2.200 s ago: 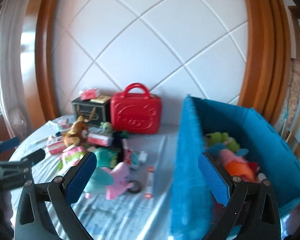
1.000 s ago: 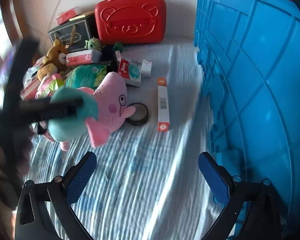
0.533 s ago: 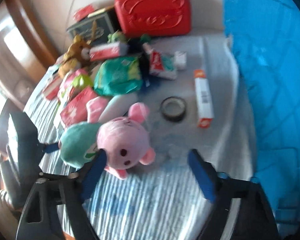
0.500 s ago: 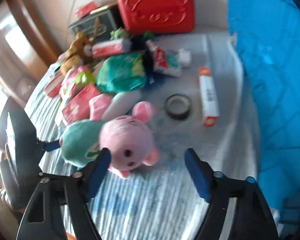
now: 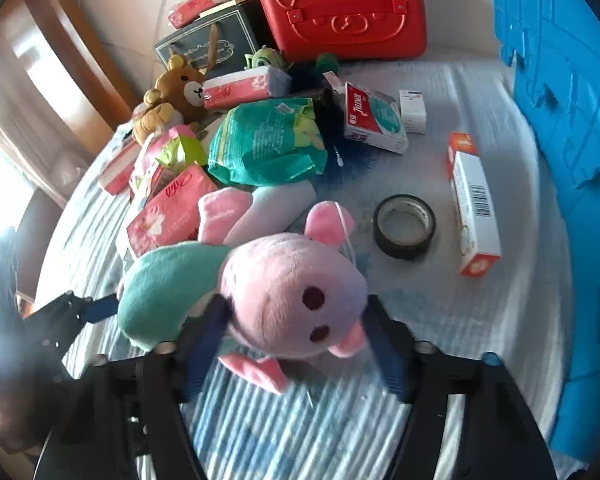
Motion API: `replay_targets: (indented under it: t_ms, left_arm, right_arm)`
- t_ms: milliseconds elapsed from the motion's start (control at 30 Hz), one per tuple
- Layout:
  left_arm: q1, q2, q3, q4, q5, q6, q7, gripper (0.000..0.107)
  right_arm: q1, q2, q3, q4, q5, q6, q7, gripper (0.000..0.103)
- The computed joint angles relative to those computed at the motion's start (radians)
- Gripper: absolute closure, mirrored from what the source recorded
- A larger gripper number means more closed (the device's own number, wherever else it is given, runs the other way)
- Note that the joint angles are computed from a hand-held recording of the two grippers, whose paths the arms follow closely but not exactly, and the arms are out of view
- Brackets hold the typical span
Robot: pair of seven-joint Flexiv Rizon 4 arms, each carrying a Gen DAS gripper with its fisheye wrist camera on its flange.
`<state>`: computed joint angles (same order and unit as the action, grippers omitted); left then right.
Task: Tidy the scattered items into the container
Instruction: 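Lift and carry both plush toys toward the blue crate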
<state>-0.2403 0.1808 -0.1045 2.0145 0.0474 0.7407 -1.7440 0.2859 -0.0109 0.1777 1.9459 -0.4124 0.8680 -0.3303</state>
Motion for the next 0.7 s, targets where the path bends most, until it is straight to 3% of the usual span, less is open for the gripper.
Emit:
replay_targets:
  t_ms: [233,433,700]
  left_arm:
    - [0.007,0.025,-0.013,-0.006,0.034,0.026,-0.068,0.041]
    - [0.015,0.056,-0.024,-0.059,0.074,0.045,-0.056,0.042]
    - [0.036,0.09,-0.039,-0.164,0.111,0.109,-0.015,0.042]
  right_arm:
    - [-0.003,-0.005,-0.003,0.01,0.001,0.034,0.002,0.04]
    - [-0.018,0.044,-0.002,0.01,-0.099,0.05,0.048,0.042]
    - [-0.027,0.086,0.018,-0.09,-0.294,-0.044,0.101,0.042]
